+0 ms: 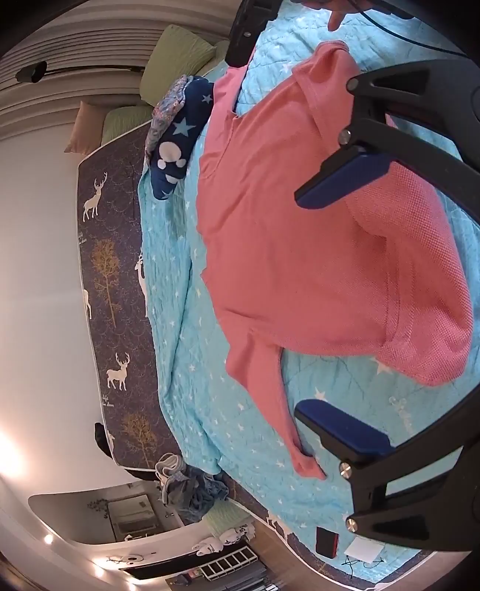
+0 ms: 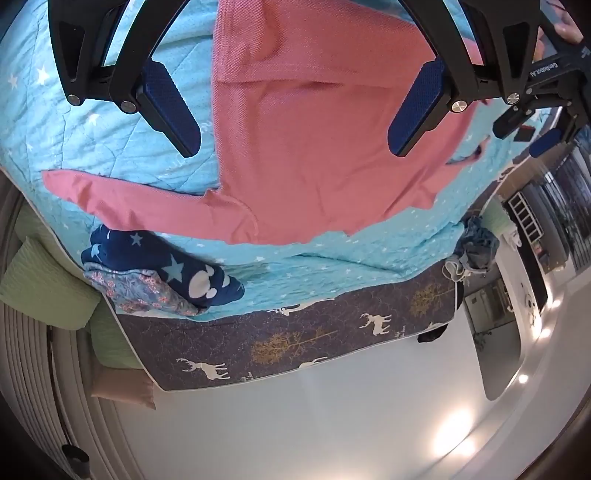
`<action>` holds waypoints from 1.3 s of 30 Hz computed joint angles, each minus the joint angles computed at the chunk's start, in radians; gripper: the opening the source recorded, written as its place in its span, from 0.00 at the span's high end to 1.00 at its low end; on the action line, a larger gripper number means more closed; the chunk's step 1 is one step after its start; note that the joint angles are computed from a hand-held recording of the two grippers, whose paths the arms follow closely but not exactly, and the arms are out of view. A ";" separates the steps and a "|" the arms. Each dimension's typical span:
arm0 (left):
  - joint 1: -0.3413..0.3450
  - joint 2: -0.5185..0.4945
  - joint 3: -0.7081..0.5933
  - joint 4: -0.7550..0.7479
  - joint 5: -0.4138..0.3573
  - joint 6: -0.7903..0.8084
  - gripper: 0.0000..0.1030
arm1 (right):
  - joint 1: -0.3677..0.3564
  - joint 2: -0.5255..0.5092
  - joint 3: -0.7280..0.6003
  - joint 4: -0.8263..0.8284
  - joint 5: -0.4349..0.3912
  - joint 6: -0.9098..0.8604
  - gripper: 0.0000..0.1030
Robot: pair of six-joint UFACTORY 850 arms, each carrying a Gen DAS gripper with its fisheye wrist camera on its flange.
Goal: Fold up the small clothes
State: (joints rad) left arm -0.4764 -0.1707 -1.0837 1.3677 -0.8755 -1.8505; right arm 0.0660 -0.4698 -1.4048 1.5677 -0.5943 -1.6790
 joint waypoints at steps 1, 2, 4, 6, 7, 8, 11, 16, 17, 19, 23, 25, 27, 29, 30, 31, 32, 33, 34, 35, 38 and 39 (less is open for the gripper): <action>0.006 -0.002 -0.001 -0.014 0.006 0.008 0.01 | 0.003 -0.002 -0.003 -0.010 0.008 0.014 0.00; 0.010 -0.007 -0.002 -0.020 0.008 0.009 0.01 | 0.002 -0.010 -0.012 -0.019 0.009 0.028 0.00; 0.026 -0.010 0.002 -0.020 0.019 0.005 0.01 | 0.005 -0.033 -0.041 -0.048 0.022 0.074 0.00; 0.041 -0.030 -0.007 -0.020 -0.001 0.015 0.01 | 0.010 -0.061 -0.077 -0.087 0.034 0.131 0.00; 0.047 -0.040 -0.011 -0.019 -0.009 0.017 0.01 | 0.011 -0.073 -0.091 -0.101 0.038 0.153 0.00; 0.055 -0.048 -0.016 -0.023 -0.004 0.022 0.01 | 0.013 -0.085 -0.106 -0.122 0.042 0.181 0.00; 0.085 -0.050 -0.010 -0.018 0.057 0.003 0.01 | 0.019 -0.116 -0.141 -0.164 0.041 0.238 0.00; 0.098 -0.074 -0.030 -0.031 0.022 0.027 0.01 | 0.033 -0.119 -0.141 -0.152 0.068 0.202 0.00; 0.100 -0.073 -0.029 -0.026 0.018 0.025 0.01 | 0.034 -0.119 -0.142 -0.145 0.070 0.188 0.00; 0.114 -0.071 -0.026 -0.024 0.029 0.019 0.01 | 0.040 -0.122 -0.150 -0.141 0.082 0.165 0.00; 0.162 -0.064 -0.022 -0.047 0.126 0.041 0.01 | 0.057 -0.135 -0.178 -0.227 0.107 0.209 0.00; 0.184 -0.067 -0.025 -0.052 0.167 0.050 0.01 | 0.061 -0.139 -0.181 -0.244 0.120 0.209 0.00; 0.197 -0.069 -0.027 -0.041 0.186 0.049 0.01 | 0.068 -0.136 -0.174 -0.232 0.156 0.183 0.00; 0.203 -0.074 -0.033 -0.043 0.197 0.055 0.01 | 0.069 -0.144 -0.186 -0.253 0.154 0.204 0.00; 0.208 -0.075 -0.035 -0.044 0.211 0.057 0.01 | 0.067 -0.153 -0.200 -0.279 0.134 0.237 0.00; 0.212 -0.078 -0.038 -0.051 0.219 0.064 0.01 | 0.063 -0.166 -0.218 -0.306 0.101 0.271 0.00; 0.213 -0.078 -0.038 -0.054 0.223 0.066 0.01 | 0.061 -0.177 -0.232 -0.326 0.077 0.297 0.00; 0.213 -0.077 -0.037 -0.059 0.228 0.069 0.01 | 0.061 -0.185 -0.244 -0.355 0.071 0.332 0.00; 0.212 -0.074 -0.035 -0.060 0.231 0.067 0.01 | 0.064 -0.188 -0.249 -0.383 0.081 0.361 0.00; 0.210 -0.065 -0.027 -0.053 0.239 0.055 0.01 | 0.067 -0.190 -0.251 -0.395 0.090 0.372 0.00; 0.201 -0.014 0.013 0.005 0.282 -0.017 0.01 | 0.067 -0.182 -0.234 -0.386 0.122 0.355 0.00; 0.193 0.012 0.033 0.043 0.293 -0.057 0.01 | 0.063 -0.181 -0.232 -0.377 0.116 0.348 0.00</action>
